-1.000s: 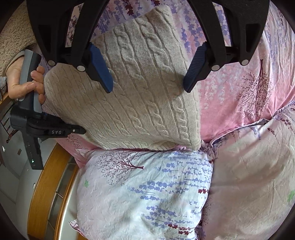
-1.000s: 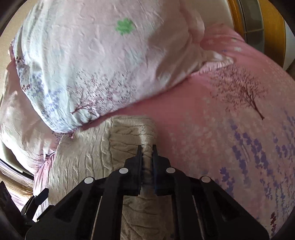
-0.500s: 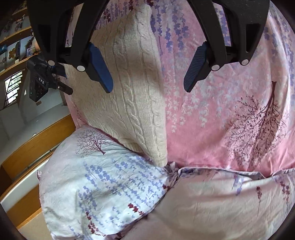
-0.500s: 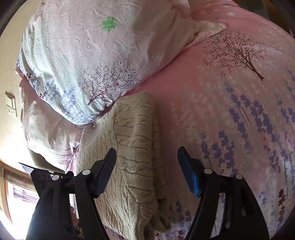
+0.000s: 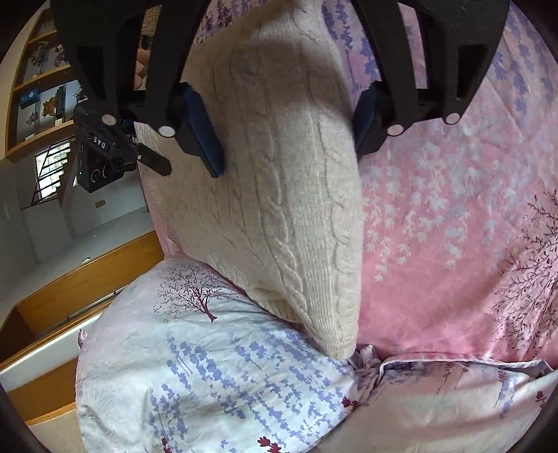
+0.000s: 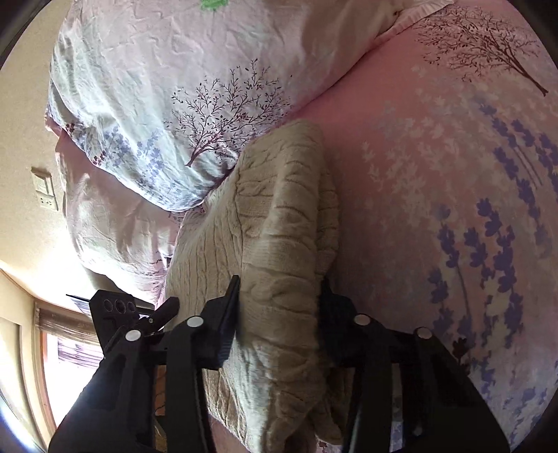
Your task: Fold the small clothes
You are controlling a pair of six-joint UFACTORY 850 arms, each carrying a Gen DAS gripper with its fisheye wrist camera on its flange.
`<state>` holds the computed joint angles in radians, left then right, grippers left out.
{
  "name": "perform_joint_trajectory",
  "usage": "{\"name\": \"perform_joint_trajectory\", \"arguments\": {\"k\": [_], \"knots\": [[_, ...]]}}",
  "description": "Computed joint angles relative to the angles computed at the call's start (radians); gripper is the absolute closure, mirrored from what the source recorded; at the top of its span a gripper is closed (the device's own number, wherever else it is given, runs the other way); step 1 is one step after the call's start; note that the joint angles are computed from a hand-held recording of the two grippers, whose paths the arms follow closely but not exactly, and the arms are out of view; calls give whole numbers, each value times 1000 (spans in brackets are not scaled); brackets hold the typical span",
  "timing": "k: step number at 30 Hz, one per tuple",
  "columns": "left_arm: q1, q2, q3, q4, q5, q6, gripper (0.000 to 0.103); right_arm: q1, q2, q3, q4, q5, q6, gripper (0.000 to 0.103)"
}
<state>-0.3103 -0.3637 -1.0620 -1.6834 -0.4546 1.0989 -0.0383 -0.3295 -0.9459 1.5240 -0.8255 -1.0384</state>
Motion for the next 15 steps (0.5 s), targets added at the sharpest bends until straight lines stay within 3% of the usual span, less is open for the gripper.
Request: {"name": "perform_joint_trajectory", "arguments": {"k": [3, 9, 15], "knots": [[18, 11, 28, -119, -61, 104, 64, 11, 30, 31, 64, 11, -62, 69], [45, 120, 118, -147, -69, 212, 67, 114, 122, 36, 130, 84, -180, 73], [171, 270, 275, -145, -80, 257, 66, 244, 76, -26, 155, 164, -257, 73]]}}
